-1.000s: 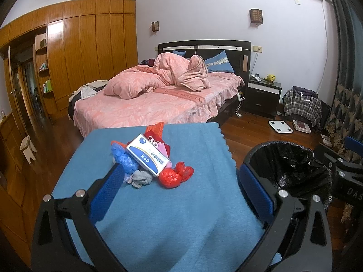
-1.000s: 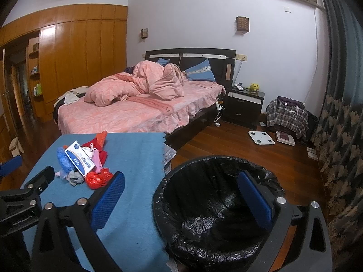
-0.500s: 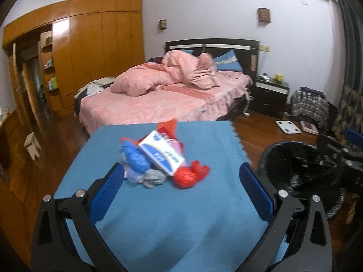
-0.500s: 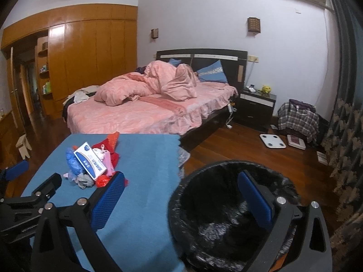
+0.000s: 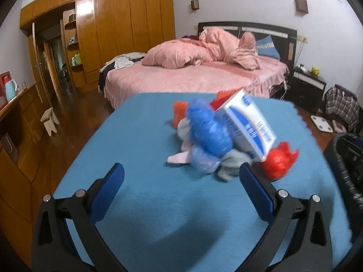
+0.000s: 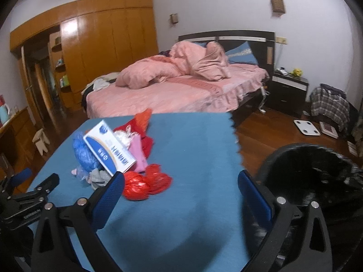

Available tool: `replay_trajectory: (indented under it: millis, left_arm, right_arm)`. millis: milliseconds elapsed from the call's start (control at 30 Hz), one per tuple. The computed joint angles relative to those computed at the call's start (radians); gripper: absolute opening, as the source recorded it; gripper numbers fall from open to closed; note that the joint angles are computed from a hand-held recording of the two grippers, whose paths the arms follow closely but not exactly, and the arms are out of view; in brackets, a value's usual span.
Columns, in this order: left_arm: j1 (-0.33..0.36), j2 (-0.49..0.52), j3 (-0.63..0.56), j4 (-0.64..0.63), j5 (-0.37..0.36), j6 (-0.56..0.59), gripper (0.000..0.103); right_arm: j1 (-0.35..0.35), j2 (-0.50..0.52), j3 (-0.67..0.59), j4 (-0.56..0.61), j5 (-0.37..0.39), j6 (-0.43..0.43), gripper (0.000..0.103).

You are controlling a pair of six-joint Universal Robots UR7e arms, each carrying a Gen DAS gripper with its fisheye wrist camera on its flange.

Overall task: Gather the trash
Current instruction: 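Grasp the red plastic bag with the right gripper while the left gripper approaches the grey cloth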

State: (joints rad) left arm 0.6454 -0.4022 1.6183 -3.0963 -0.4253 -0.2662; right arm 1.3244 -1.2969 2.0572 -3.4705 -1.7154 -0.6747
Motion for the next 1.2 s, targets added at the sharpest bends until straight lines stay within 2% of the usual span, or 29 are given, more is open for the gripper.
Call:
replay_trajectory:
  millis: [200,267,333,533,633,700,733,800,1000,1200]
  left_arm:
    - [0.049,0.02,-0.014,-0.031,-0.027,0.058,0.098]
    - [0.067,0.016,-0.018,-0.013,-0.06,0.048,0.098]
    - [0.081,0.004,-0.014,0.007,-0.093,0.027,0.098]
    - [0.096,-0.002,-0.015,0.009,-0.112,0.01,0.098]
    - [0.096,0.001,-0.019,0.018,-0.099,-0.007,0.098]
    - [0.094,0.003,-0.025,0.03,-0.087,-0.021,0.098]
    - [0.096,0.0,-0.021,0.028,-0.088,-0.021,0.098]
    - [0.094,0.002,-0.027,0.037,-0.086,-0.027,0.098]
    - [0.084,0.019,-0.043,0.035,-0.073,0.0,0.098]
    - [0.075,0.032,-0.048,-0.002,-0.087,0.051,0.095]
  right_arm:
    - [0.017,0.122,-0.052,-0.012,-0.04,-0.059,0.097]
    - [0.023,0.146,-0.073,0.0,-0.066,-0.066,0.097]
    - [0.031,0.151,-0.097,0.059,-0.092,-0.057,0.097]
    - [0.055,0.206,-0.159,0.104,-0.168,-0.076,0.096]
    - [0.068,0.223,-0.172,0.132,-0.2,-0.101,0.086]
    - [0.078,0.24,-0.19,0.156,-0.243,-0.11,0.063]
    - [0.078,0.242,-0.195,0.179,-0.248,-0.103,0.058]
    - [0.07,0.228,-0.191,0.216,-0.214,-0.095,0.041]
    - [0.072,0.226,-0.181,0.206,-0.208,-0.113,0.031]
    - [0.051,0.19,-0.171,0.212,-0.168,-0.05,0.03]
